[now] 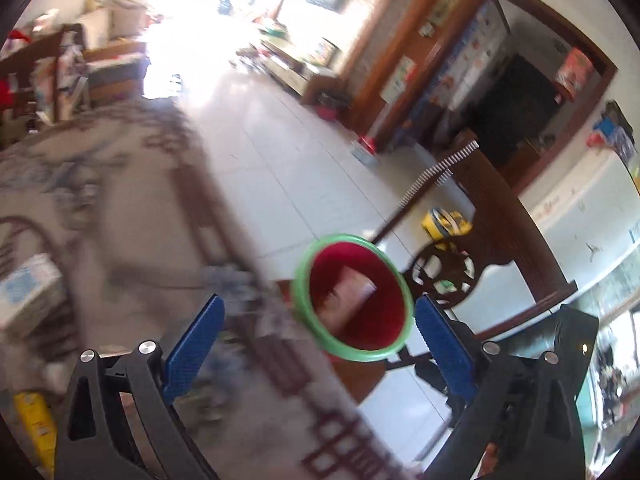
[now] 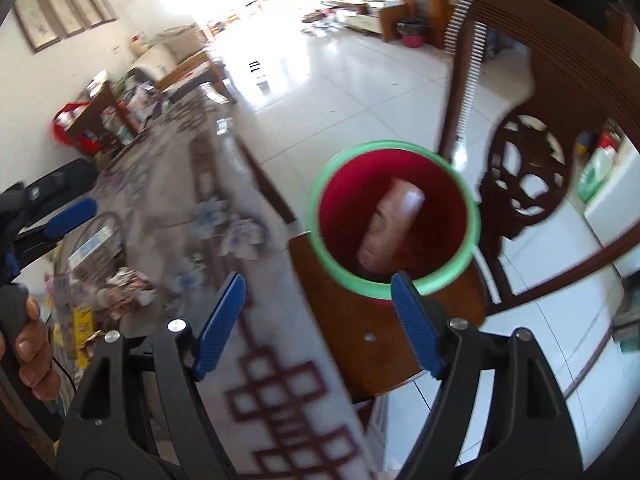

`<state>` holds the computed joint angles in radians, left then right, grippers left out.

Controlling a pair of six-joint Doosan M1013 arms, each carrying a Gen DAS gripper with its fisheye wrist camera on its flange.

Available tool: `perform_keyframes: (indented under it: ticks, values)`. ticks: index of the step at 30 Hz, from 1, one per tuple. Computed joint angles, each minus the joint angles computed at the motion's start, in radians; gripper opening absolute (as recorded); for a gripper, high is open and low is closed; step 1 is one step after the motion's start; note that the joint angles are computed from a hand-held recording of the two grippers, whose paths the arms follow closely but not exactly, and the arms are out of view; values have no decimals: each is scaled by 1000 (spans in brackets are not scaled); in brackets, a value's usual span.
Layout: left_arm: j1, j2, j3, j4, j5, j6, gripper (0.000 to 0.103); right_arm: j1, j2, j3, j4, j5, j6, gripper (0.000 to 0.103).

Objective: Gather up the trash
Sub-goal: 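Bring both open tools back over the trash on the table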

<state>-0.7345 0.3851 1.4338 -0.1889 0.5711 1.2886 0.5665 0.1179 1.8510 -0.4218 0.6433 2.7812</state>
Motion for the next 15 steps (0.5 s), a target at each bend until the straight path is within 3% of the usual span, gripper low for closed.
perform_keyframes:
  ticks: [4,9,15]
  values:
    - [29,-129,140,291,-35,-318,93,23,47,-70,104,-60,-176,74]
    - [69,-245,256,542,16,-626,94,60,109,-156,273,-85,-404,74]
    - [150,-351,383,596,67,-788,94,114,190,-274,405,-49,-592,75]
